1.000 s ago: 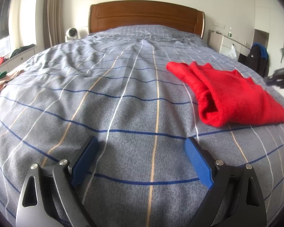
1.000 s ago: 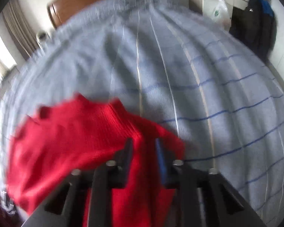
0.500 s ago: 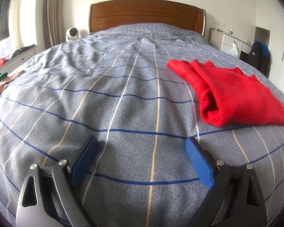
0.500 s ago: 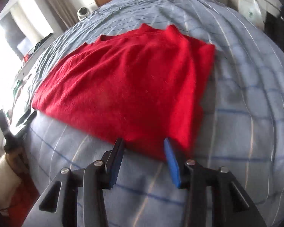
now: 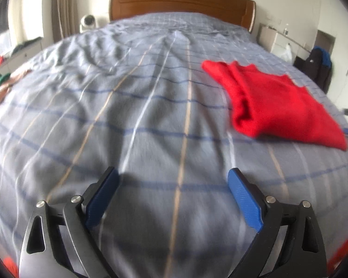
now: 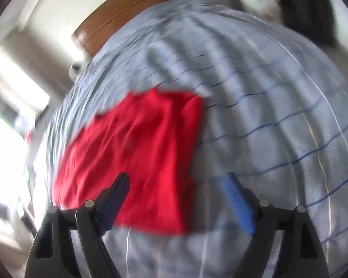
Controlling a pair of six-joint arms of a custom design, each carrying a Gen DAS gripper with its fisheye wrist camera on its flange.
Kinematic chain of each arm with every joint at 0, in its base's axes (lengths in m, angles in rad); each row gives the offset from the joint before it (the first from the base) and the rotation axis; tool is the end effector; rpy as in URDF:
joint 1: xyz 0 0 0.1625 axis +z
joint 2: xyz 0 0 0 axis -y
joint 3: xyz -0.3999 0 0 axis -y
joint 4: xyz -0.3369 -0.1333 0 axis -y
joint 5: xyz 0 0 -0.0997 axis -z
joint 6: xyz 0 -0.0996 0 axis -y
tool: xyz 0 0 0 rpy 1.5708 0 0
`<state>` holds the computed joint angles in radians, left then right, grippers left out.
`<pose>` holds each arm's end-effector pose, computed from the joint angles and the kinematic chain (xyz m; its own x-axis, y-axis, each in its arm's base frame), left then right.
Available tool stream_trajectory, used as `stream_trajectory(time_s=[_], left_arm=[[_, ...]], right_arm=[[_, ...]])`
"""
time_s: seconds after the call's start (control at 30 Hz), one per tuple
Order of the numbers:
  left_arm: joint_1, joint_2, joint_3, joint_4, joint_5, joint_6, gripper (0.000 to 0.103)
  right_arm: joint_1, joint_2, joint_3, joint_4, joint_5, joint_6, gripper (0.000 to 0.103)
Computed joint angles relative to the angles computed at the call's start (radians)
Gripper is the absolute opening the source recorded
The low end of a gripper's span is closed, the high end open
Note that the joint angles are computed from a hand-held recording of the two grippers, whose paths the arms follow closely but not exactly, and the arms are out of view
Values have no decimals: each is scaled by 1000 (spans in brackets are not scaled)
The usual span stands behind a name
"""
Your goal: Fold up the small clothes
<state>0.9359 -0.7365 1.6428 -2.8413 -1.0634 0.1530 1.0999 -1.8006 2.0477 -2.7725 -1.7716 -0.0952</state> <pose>-0.2263 -0.6135 0.1201 -0.7125 0.4892 -0.5030 0.6706 0.6858 -0.2829 -0.0681 -0.3837 0.4944 -0.8207 0.5380 0.1923 0.1850 0.5687 -0.8014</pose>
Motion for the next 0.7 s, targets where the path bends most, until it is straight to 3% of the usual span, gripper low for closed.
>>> stream_trajectory(time_s=[0.07,0.17,0.23,0.27,0.33,0.4,0.47,0.53,0.7], left_arm=[[4,-38,37,8,-27,-6,98],[10,-49,46,12,-32,-19,98],[15,-42,37,8,-30,-15,98],[17,-37,32,-1,-28,-7,98],[18,-30,27,-15,-23,10,98],[15,-19,13,-17,-20,7,98],[22,-17,3,-17,-28,-4,98],[30,-13,-12,-18,-33,-13,98],[28,-4,-14,-38,-9,-12,98]], right_arm=[[-37,25,-27,13,68,41,82],[-44,86,-54,31,100,48,82],[10,148,-66,18,15,36,77],[38,168,-81,17,-53,25,71],[104,202,-95,4,-177,16,27],[173,212,-116,7,-245,23,11],[228,216,-138,26,-208,16,10],[313,262,-185,41,-219,10,10],[472,448,-308,58,-204,-5,10]])
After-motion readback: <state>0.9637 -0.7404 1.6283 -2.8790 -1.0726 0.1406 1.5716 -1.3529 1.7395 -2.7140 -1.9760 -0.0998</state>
